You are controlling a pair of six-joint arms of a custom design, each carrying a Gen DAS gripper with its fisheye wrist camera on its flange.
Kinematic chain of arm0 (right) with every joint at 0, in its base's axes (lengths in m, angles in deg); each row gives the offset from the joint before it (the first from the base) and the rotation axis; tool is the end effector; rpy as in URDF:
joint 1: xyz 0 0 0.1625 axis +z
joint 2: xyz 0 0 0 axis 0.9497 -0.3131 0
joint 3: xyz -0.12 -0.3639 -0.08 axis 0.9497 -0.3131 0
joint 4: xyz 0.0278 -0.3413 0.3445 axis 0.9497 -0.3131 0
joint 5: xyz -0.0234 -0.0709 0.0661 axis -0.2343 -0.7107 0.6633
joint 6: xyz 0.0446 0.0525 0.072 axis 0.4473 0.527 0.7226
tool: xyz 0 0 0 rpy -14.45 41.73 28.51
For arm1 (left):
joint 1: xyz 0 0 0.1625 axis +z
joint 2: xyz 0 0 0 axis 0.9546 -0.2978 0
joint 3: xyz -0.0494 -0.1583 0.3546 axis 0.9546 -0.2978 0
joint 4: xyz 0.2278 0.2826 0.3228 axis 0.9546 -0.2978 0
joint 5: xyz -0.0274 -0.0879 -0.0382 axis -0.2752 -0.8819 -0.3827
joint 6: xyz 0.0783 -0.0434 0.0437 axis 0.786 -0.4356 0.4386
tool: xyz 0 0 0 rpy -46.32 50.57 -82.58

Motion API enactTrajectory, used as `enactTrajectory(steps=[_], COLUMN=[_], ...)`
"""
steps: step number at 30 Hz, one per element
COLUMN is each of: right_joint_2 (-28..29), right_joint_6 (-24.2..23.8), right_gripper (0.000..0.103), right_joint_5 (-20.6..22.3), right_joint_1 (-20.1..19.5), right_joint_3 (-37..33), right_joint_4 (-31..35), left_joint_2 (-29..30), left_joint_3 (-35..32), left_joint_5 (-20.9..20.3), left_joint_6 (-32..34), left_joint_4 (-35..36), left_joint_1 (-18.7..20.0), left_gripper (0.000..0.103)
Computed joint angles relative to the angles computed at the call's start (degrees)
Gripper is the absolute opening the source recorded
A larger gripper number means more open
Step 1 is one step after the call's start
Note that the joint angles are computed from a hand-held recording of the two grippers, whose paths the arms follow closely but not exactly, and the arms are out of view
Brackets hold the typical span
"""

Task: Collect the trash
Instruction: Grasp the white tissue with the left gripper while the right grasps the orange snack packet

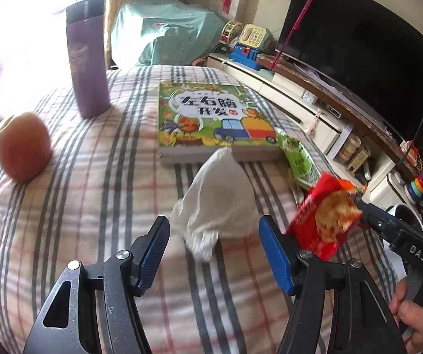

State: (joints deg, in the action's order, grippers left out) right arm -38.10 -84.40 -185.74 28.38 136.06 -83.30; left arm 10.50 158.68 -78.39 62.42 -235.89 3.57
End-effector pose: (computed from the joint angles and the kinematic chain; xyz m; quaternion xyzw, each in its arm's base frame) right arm 0.2334 -0.7501 -0.0621 0.2597 -0.9216 0.2016 0.2060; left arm 0.0146 -0.7702 0.2420 0.0264 0.8798 -0.3730 0.2935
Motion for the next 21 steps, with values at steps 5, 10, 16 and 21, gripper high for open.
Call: enactTrajectory(steps=[5,10,16,21], right_joint_2=[2.6,2.8,0.5,-2.7], right_joint_6=[0.9,0.7,0.4,-0.2], right_gripper=[0.026,0.002,0.000,0.000], right_joint_5=[0.1,1.3,3.1,4.9], right_joint_1=[-0.3,-0.6,-0.4,0.3], right_joint_3=[-4.2,-4.1,-0.6,4.2], right_joint_4=[3.8,5.3,4.6,4.1], left_joint_2=[3.2,4.4,0.6,-5.2], left_joint_3=[-4.3,-4.9,0.5,8.3], left_joint_5=[-2.4,-1.9,-2.1,-2.3], left_joint_6=[2.0,4.2,2.1,0.0], left_joint_4=[1.5,0.6,-0.4,-1.9], left_joint_1=[1.6,1.5,0.6,-1.0], left_gripper=[0.050,0.035,0.032,0.031])
